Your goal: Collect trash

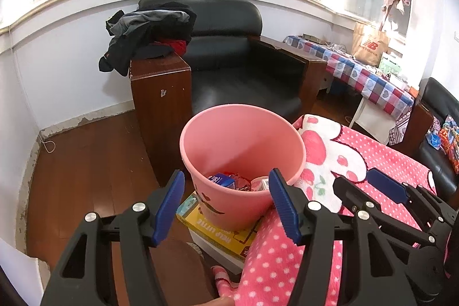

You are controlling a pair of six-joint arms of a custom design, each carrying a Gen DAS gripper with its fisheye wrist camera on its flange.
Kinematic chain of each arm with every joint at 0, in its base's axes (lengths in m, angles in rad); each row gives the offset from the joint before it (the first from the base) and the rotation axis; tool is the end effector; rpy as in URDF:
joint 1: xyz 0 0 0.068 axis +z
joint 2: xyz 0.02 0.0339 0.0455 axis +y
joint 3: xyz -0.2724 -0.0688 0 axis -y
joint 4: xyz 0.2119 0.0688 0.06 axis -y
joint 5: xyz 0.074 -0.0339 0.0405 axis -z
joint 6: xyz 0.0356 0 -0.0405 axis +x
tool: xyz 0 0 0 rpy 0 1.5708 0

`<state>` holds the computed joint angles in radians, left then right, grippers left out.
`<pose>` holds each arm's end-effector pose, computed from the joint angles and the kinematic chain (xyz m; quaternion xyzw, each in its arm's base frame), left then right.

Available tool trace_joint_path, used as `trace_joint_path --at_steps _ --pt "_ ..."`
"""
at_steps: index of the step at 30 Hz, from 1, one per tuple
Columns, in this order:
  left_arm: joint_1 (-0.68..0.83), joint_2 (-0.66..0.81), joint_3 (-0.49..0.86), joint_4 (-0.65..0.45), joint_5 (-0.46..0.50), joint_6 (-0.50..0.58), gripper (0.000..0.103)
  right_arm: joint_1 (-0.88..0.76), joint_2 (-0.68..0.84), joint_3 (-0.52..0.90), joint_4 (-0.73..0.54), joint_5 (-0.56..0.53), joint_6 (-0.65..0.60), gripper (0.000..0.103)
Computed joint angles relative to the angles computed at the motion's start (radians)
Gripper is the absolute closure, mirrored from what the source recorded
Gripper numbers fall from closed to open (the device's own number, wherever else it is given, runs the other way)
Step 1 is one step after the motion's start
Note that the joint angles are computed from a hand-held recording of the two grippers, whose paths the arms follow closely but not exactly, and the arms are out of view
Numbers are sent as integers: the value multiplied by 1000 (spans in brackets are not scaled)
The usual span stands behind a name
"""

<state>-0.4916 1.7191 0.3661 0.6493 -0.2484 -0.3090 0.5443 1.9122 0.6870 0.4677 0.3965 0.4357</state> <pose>0.2222 -0.1090 0.1188 0.0303 0.9015 -0.0589 0.4277 0.2784 0.1524 0.1177 0.0289 0.9034 0.0229 0.4273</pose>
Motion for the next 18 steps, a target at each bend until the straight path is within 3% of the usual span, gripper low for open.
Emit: trace_joint_path --at_steps 18 --pt "-31 -21 -48 22 -24 -10 45 28 -5 -37 23 34 23 50"
